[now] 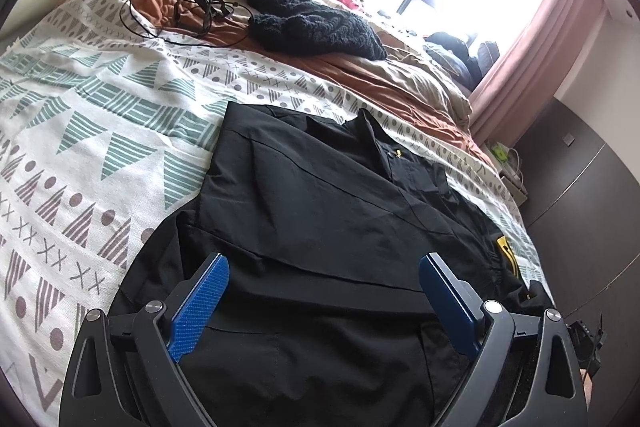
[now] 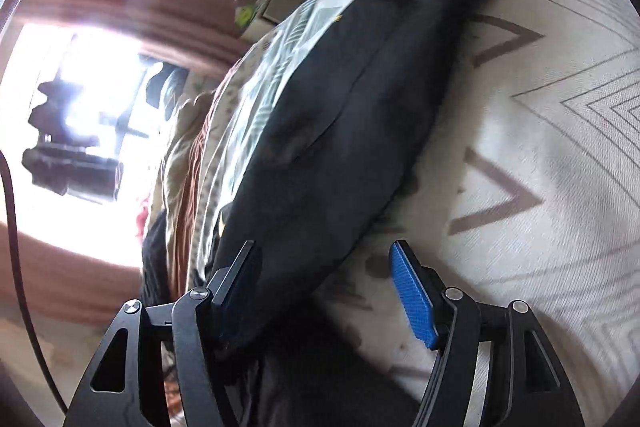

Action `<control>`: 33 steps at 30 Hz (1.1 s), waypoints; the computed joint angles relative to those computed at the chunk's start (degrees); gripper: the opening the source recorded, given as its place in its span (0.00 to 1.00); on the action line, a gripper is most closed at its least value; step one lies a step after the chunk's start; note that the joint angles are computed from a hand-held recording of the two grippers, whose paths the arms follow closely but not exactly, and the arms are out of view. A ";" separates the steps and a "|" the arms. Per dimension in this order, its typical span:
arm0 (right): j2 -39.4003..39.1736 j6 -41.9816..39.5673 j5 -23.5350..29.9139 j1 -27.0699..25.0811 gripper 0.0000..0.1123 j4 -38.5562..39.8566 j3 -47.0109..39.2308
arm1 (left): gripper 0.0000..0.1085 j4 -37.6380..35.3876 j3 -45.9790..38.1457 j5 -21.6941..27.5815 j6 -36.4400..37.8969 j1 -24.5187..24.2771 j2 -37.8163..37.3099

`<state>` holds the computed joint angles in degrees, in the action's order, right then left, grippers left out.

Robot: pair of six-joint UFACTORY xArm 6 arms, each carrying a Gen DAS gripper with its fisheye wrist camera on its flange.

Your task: Fold large clothes

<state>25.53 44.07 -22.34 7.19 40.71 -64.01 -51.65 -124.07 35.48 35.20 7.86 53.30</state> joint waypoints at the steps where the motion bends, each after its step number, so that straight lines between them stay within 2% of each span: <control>1: 0.31 2.47 -1.24 -0.64 0.58 -2.22 0.47 | 0.89 -0.48 0.54 -0.47 0.91 -0.09 -0.26; 4: 1.43 6.27 -3.55 -1.93 0.56 -5.92 0.58 | 0.89 -0.81 2.10 -2.60 2.98 -0.49 -1.02; 7: 2.61 7.56 -4.18 -2.71 0.47 -7.81 0.17 | 0.89 -0.89 2.44 -2.81 3.13 -0.31 -1.35; 9: 3.19 9.56 -5.01 -3.18 0.30 -9.14 0.48 | 0.89 -0.80 3.23 -2.57 3.47 -0.07 -2.00; 10: 3.58 10.17 -5.61 -3.11 0.25 -8.29 0.54 | 0.89 -0.72 3.85 -2.20 3.80 0.09 -2.41; 11: 3.72 9.83 -6.05 -2.82 0.13 -7.43 0.36 | 0.89 -0.53 4.65 -1.85 3.97 0.33 -2.91; 12: 3.87 8.16 -6.59 -2.21 0.07 -5.68 0.07 | 0.89 -0.26 5.53 -1.52 3.98 0.70 -3.40; 15: 3.27 -2.57 -8.60 0.67 0.04 2.06 -2.37 | 0.89 -0.63 6.52 -0.83 4.76 1.85 -3.77; 19: 1.59 -15.75 -10.98 4.00 0.04 7.28 -6.84 | 0.89 0.23 1.04 2.14 1.07 3.50 -0.43; 24: 0.42 -23.18 -12.75 7.56 0.04 5.69 -11.62 | 0.89 0.97 -3.34 6.49 -2.18 4.93 2.19; 29: 2.94 -24.31 -11.69 10.16 0.04 2.25 -17.93 | 0.89 -3.62 -3.91 9.70 -0.49 5.87 2.04; 33: 6.97 -19.49 -10.03 10.48 0.04 -6.93 -23.70 | 0.89 -6.22 -4.68 11.85 -0.50 6.69 2.15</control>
<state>32.50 24.58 -32.37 17.67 33.77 -87.70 -57.86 -128.75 47.33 34.70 14.54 55.45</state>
